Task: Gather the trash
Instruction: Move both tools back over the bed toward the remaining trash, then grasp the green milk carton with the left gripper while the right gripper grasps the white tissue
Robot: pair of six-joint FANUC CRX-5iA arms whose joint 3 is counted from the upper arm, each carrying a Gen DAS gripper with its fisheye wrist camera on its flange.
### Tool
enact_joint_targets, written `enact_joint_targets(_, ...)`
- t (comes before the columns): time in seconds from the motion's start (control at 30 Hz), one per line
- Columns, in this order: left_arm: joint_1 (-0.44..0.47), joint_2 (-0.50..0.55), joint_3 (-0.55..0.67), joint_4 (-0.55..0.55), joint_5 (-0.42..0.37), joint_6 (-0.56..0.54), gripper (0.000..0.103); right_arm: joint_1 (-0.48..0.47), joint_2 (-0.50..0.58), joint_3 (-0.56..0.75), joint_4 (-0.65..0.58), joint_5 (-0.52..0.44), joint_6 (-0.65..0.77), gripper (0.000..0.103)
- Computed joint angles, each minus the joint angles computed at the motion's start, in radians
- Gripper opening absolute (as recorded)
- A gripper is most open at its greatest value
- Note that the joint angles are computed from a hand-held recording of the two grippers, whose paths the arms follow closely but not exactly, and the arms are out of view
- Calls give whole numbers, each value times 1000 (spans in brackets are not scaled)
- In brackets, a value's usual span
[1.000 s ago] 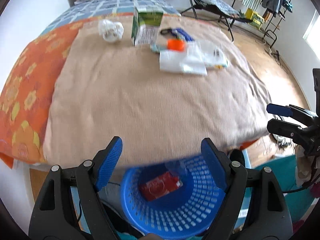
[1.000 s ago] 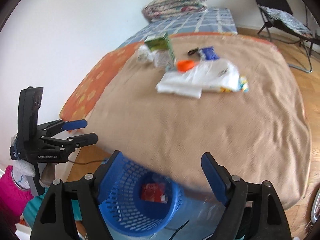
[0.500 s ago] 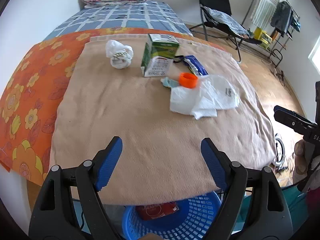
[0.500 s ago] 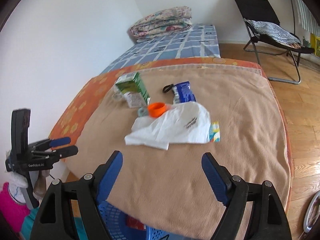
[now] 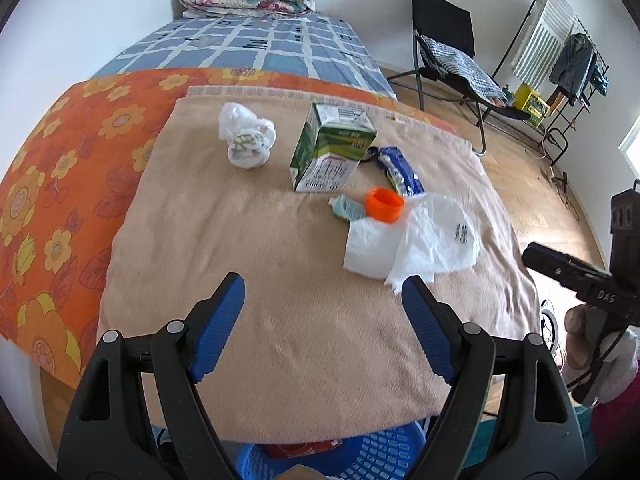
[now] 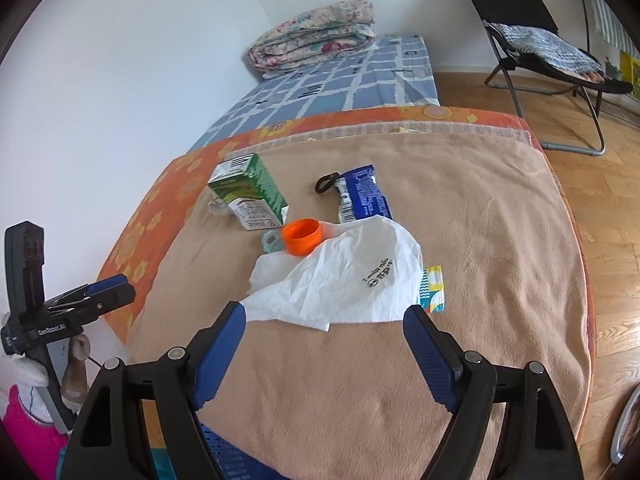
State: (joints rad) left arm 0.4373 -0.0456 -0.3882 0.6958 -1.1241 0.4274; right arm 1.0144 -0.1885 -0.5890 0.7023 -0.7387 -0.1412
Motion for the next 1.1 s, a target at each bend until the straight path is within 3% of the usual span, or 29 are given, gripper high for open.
enact_joint_targets(0.3,-99,80,91,52,52,86,84,-67,46,30,-61,18,64,83)
enact_joint_targets(0.37,-128,101,115,72,69,55,84,-77,52,37,-76,27,81,83)
enact_joint_targets(0.6,-253,157,239,-131,195,-139,84,-116,73,60,-145,68,176,81)
enact_joint_targets(0.83,-330,221,320,-258,276,-211,84,-174,100,86,-231,127,240,80)
enact_joint_targets(1.1,-399,301,410,-406,277,-217,84,-209,136,118,-287,156,292,76)
